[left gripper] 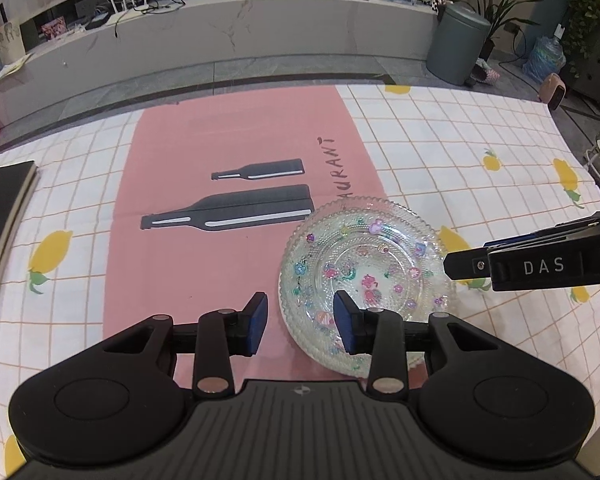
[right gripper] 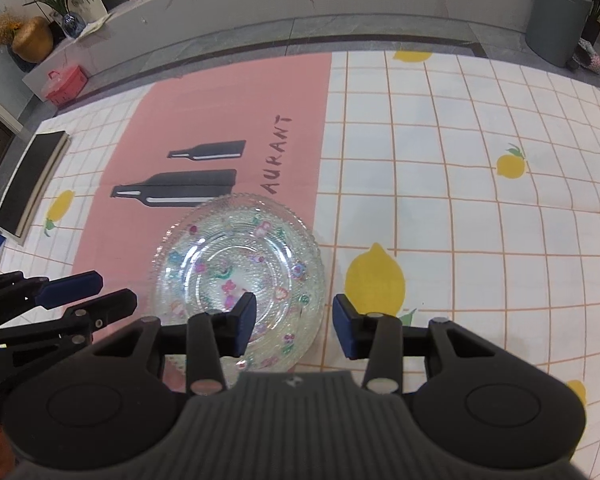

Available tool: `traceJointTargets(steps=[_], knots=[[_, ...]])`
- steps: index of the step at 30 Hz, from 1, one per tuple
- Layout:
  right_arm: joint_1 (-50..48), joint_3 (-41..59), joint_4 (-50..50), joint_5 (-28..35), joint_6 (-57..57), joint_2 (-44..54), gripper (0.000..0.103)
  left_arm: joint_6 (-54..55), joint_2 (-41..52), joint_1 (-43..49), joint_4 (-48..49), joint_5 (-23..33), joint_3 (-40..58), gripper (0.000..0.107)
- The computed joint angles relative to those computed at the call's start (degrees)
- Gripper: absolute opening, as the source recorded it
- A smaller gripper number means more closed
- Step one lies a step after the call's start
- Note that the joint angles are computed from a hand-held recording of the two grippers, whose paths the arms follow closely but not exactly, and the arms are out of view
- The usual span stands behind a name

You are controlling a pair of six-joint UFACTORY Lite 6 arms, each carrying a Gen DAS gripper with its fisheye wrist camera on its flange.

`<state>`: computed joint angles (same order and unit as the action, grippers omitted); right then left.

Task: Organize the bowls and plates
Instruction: 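Set the stacked plates down on the cloth and open both grippers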

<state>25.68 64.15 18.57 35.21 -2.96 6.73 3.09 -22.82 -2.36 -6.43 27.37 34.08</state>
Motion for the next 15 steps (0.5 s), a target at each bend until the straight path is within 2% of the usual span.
traceJointTargets(steps=[2,4,6,9,15], knots=[[0.6,-0.7,-0.4,0.2,0.8,-1.9,0.047,0.7,-2.0,0.6,-0.7,1.8,0.1,0.044],[1.3,-1.2,-1.2,0.7,1.7,-3.9,0.048,0.3,-4.3,0.9,-0.8,3.5,0.1,0.046],[1.9,-1.5,-1.5,1.2,2.5,-5.9,0.048,0.2,-6.6,1.3,-1.0,5.1,0.0,0.055],[2.7,-2.2,-2.8,1.8,4.3,-9.1,0.051,0.1,-9.9,1.6,-1.4,7.6,0.2,0.062],[4.9,-5.5,-8.1,1.5,9.9,-17.3,0.068,-2.2,-19.0,0.9,0.3,12.1,-1.2,0.065]])
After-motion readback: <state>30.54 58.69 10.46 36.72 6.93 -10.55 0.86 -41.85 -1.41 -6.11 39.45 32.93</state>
